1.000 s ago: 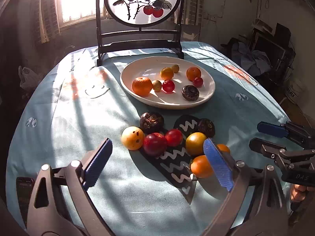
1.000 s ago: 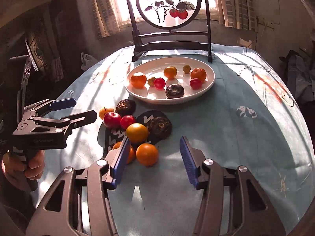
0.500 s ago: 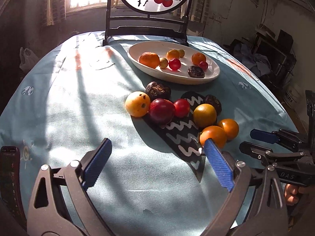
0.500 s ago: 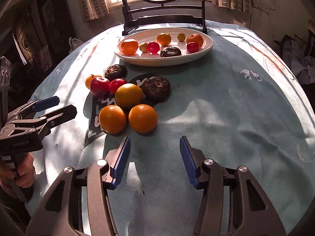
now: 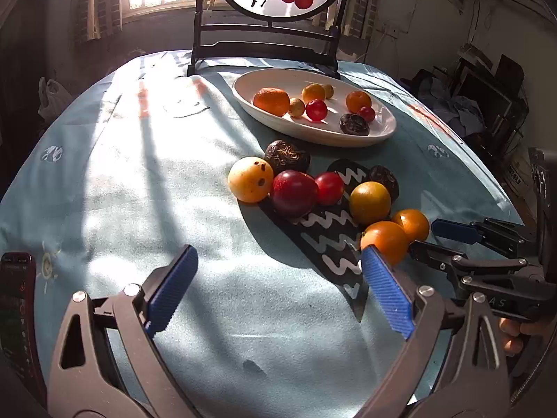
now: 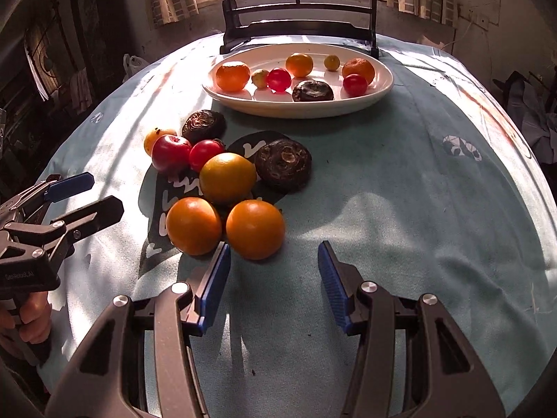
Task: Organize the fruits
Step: 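Withdraw both open tools from the plate toward the fruit cluster, then grasp an orange with the right tool while the left tool grasps another orange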
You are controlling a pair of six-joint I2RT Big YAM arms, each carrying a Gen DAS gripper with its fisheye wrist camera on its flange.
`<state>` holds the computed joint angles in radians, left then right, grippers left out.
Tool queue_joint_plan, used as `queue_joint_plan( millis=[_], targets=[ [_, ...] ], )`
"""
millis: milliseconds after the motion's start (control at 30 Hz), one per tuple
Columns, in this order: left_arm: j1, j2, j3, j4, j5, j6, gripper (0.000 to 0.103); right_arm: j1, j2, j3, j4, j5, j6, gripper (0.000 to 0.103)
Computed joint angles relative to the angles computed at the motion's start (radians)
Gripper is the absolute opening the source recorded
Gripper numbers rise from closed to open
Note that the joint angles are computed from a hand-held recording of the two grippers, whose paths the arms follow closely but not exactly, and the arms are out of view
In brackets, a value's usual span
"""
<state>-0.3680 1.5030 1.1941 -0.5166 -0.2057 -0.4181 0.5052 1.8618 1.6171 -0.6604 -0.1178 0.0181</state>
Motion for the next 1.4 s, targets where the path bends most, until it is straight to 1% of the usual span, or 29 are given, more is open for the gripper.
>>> queue_joint_plan(
  millis=[300, 400, 433, 467, 500, 533, 567, 633, 733, 867, 967, 1100, 1200, 1300, 1400],
  targets=[
    [0.001, 0.002, 0.002, -0.010, 0.003, -0.004, 0.096, 0.005, 0.038, 0.052, -0.021, -0.025, -0.024, 0.053],
    [0.001, 0.003, 0.002, -0.010, 0.003, -0.002, 0.096, 0.010, 0.052, 0.070, -0.028, -0.021, -0.035, 0.053],
    [0.001, 0.006, 0.005, -0.012, 0.003, -0.001, 0.096, 0.011, 0.054, 0.072, -0.026, -0.021, -0.038, 0.051],
    [0.001, 0.007, 0.006, -0.014, 0.003, -0.001, 0.096, 0.011, 0.057, 0.074, -0.026, -0.024, -0.041, 0.046],
    [0.001, 0.009, 0.008, -0.015, 0.004, -0.001, 0.096, 0.011, 0.058, 0.074, -0.023, -0.027, -0.042, 0.045],
    [0.001, 0.011, 0.009, -0.017, 0.005, 0.000, 0.096, 0.011, 0.056, 0.068, -0.013, -0.024, -0.044, 0.038],
    [0.001, 0.013, 0.011, -0.020, 0.005, 0.000, 0.096, 0.007, 0.054, 0.063, -0.004, -0.041, -0.044, 0.036],
    [0.000, 0.018, 0.017, -0.028, 0.006, -0.001, 0.096, -0.002, 0.050, 0.055, 0.011, -0.063, -0.022, 0.036],
    [-0.001, 0.026, 0.025, -0.040, 0.010, 0.000, 0.096, -0.028, 0.031, 0.030, 0.060, -0.104, 0.046, 0.036],
    [-0.007, 0.031, 0.031, -0.037, 0.013, 0.001, 0.096, -0.053, -0.007, -0.016, 0.143, -0.087, 0.110, 0.036],
    [-0.024, 0.037, 0.041, -0.018, 0.037, 0.029, 0.096, -0.068, -0.018, -0.030, 0.166, -0.107, 0.143, 0.036],
    [-0.065, 0.082, 0.098, -0.036, 0.027, 0.090, 0.095, -0.074, -0.025, -0.037, 0.174, -0.118, 0.150, 0.036],
    [-0.080, 0.117, 0.141, -0.059, 0.036, 0.120, 0.087, -0.076, -0.028, -0.040, 0.176, -0.127, 0.156, 0.036],
    [-0.085, 0.145, 0.175, -0.082, 0.055, 0.122, 0.077, -0.079, -0.033, -0.047, 0.183, -0.137, 0.162, 0.036],
    [-0.088, 0.167, 0.197, -0.100, 0.061, 0.122, 0.073, -0.082, -0.040, -0.054, 0.191, -0.149, 0.165, 0.036]
  ],
)
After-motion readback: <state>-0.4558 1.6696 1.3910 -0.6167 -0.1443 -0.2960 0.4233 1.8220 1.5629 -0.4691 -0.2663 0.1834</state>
